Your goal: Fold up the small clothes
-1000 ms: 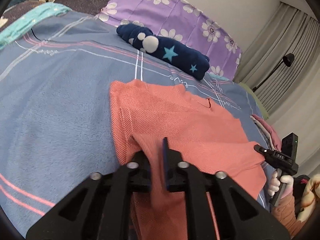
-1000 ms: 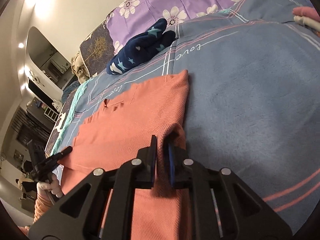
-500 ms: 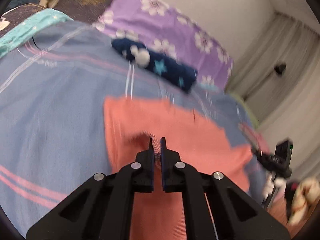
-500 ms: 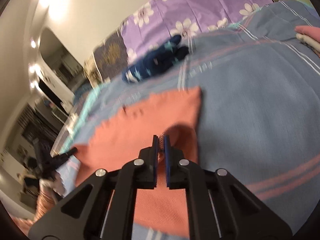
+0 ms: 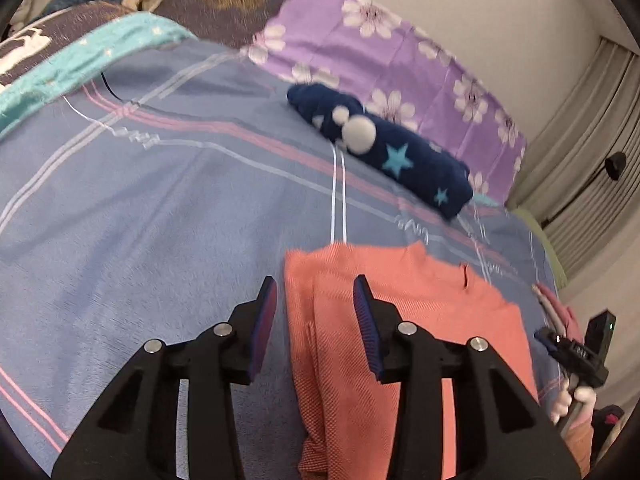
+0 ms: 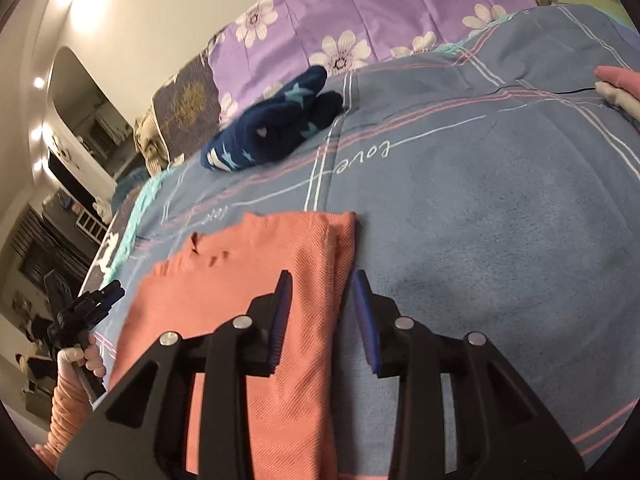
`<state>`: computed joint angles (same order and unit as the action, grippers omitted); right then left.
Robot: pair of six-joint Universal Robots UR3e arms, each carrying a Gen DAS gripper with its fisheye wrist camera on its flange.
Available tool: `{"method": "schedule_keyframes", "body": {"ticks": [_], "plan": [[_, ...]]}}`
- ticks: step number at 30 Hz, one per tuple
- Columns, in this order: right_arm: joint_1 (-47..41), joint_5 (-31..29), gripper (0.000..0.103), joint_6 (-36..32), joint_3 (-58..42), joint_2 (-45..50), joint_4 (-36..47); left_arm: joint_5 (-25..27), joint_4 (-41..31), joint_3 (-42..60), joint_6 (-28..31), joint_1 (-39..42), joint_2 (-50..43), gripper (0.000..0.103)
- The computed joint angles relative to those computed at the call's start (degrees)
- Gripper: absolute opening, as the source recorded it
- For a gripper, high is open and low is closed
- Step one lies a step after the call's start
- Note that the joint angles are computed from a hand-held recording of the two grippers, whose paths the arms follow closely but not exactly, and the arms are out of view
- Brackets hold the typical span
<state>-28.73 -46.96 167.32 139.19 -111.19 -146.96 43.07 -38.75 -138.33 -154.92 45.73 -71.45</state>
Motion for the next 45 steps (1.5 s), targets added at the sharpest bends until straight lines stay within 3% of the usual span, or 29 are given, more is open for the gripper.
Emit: {"method": "schedule_keyframes", "body": {"ticks": [6, 15, 17, 18, 22, 27, 30, 34, 36, 39, 41, 43, 45], "plan": [[6.94, -4.55, 0.034, 3.47, -4.71, 11.31, -9.41, 3.01, 4.00, 0.85, 1.86, -4.87, -3.85, 0.040], [11.18, -7.29, 0.037, 3.62, -9.50, 18.70, -12.54, 12.54, 11.54, 6.12, 0.01, -13.56, -11.71, 0.039], [11.78, -7.93, 0.009, 3.77, -9.48, 19.09, -13.90, 12.16, 11.61, 6.44, -0.15, -13.61, -12.19, 0.021], [11.90, -8.28, 0.003, 3.62, -9.16, 18.79, -14.40, 11.43, 11.01, 6.40, 0.22, -13.26, -11.97, 0.004], [10.92, -7.18, 0.003, 3.54, -6.18, 14.09, -16.59, 7.79, 10.08, 3.34, 1.84, -10.62, -6.80, 0.004], [7.91, -2.41, 0.002, 3.50, -4.95, 7.32, -14.31, 1.03, 2.49, 2.71, 4.33, -6.42, 2.58, 0.004], [7.50, -1.01, 0.002, 5.26, -6.78, 6.21, -14.82, -0.88, 2.86, 4.40, 3.53, -6.29, 4.43, 0.004], [10.35, -4.11, 0.003, 9.93, -13.99, 13.58, -18.58, 4.46, 14.65, 11.04, -4.03, -12.51, -4.90, 0.004], [13.04, -7.60, 0.003, 11.16, -19.21, 20.32, -18.89, 10.92, 20.58, 15.19, -6.26, -17.37, -13.16, 0.004], [17.17, -14.18, 0.011, 11.14, -27.13, 30.81, -15.11, 18.97, 22.28, 21.40, -7.81, -22.89, -24.94, 0.006], [17.73, -16.79, 0.011, 12.45, -28.05, 34.30, -13.41, 23.24, 23.49, 22.32, -8.65, -24.69, -29.26, 0.007], [15.51, -13.69, 0.013, 12.72, -23.63, 32.63, -15.04, 22.95, 23.53, 20.03, -8.49, -23.48, -28.46, 0.009], [13.02, -11.79, 0.013, 9.80, -17.45, 27.17, -15.50, 20.08, 23.66, 15.56, -7.02, -20.37, -23.82, 0.020]]}}
